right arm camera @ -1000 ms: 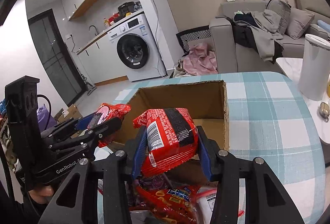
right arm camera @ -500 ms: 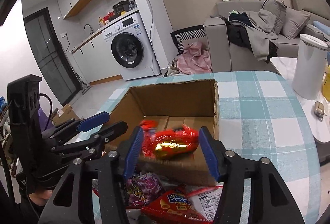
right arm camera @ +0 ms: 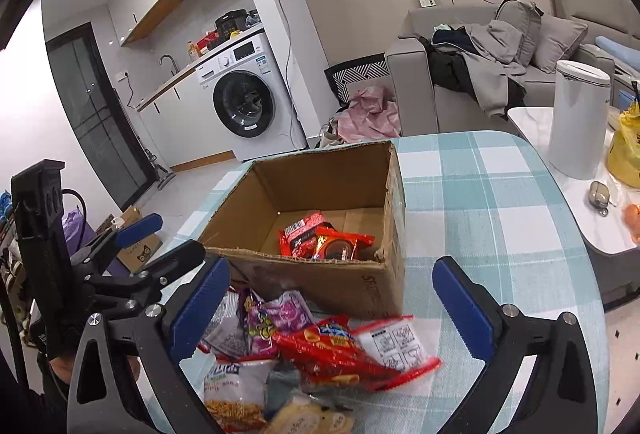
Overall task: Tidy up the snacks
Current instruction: 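Open both grippers to drop the packs into the box, then grasp the purple candy bag with the left gripper while the right grasps the red chip tube bag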
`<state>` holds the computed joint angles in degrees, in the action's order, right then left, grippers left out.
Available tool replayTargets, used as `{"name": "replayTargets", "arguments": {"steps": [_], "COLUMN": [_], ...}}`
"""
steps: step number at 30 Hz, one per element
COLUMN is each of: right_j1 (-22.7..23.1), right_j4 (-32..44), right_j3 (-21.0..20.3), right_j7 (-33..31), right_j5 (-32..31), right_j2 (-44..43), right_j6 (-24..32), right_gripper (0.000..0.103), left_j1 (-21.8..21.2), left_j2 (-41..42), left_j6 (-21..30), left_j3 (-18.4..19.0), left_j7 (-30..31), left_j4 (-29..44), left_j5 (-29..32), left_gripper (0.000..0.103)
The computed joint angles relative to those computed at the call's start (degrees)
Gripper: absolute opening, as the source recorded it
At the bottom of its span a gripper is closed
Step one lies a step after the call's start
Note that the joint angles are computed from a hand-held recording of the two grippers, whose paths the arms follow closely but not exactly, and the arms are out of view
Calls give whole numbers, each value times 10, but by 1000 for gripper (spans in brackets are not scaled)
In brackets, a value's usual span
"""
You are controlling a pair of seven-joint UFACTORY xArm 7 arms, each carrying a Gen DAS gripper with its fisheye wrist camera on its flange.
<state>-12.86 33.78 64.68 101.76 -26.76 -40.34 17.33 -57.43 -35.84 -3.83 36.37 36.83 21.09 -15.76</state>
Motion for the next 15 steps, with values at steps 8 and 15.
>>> {"name": "replayTargets", "arguments": {"steps": [8,15], "right_j1": [36,51], "right_j4": [-11,-9], "right_j3": [6,20], "right_j7": [29,45], "right_j5": [13,6], "right_j2": [-10,12], "right_j6": [31,55], "right_gripper": [103,103], "left_j1": [91,134], "left_j2": [-63,-91], "left_j6": [40,56], "left_j3": [-43,-56], "left_j7": [1,18], "left_j4": [-53,-76], "left_j5": [-8,-19], "left_gripper": [102,102]}}
